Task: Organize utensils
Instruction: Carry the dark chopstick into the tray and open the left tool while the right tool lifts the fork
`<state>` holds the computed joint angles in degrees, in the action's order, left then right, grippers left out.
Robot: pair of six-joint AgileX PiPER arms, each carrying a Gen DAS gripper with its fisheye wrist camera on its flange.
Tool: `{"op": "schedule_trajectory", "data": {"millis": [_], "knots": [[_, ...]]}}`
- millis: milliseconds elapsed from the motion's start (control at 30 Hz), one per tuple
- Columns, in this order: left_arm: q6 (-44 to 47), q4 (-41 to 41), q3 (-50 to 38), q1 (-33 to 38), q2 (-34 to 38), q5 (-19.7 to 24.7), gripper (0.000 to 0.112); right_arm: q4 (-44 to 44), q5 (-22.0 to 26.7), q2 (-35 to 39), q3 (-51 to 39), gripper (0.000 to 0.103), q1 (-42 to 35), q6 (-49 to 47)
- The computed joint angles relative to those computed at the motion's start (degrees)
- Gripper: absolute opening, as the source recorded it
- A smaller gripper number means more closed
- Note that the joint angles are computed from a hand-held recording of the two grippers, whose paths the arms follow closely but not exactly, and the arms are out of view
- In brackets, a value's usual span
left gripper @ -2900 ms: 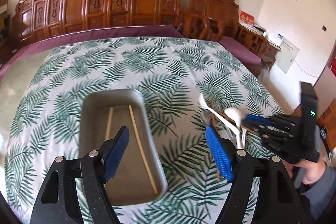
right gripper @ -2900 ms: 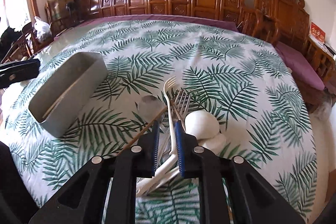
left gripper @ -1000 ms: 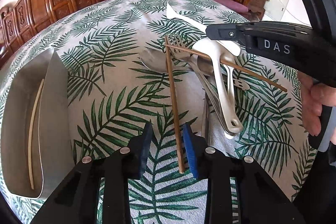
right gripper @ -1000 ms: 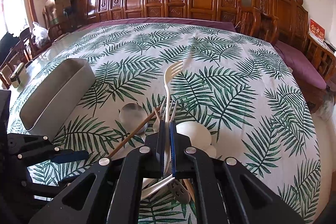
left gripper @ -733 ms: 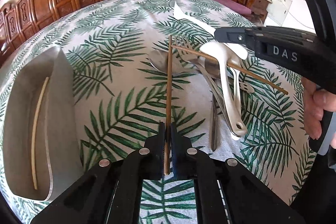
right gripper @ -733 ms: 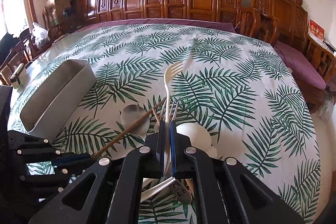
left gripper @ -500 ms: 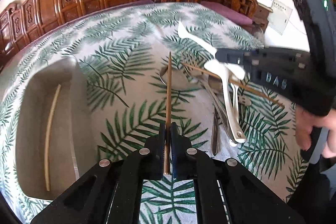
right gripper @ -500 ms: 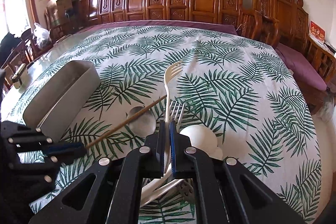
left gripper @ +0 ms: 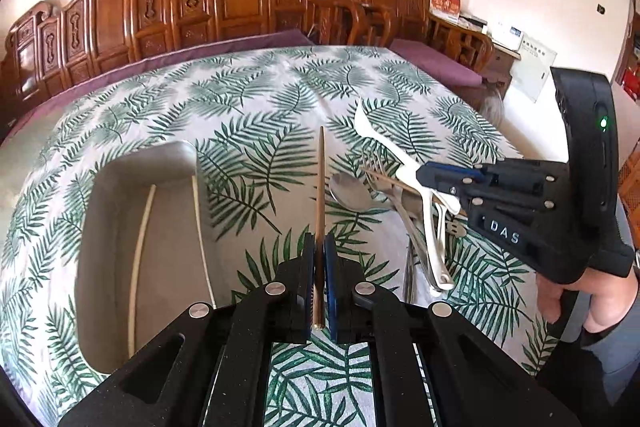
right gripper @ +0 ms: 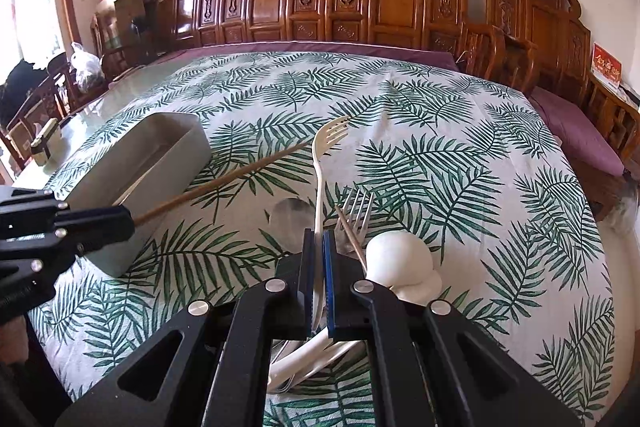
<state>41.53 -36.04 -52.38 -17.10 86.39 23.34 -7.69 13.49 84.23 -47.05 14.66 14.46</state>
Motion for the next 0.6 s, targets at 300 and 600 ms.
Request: {"op": "schedule_trajectory", "data": {"millis": [300,600], "knots": [[0.40,0.62,0.96,4.07,-4.77,1.53,0.004,-2.93,0.40,-3.13,0.65,0.005,3.04,4.20],[2.15,0.06,1.96,12.18,-7.51,3.78,0.004,-10.76,1.81,-4.86,0.32,0.005,9.00,13.50]]}}
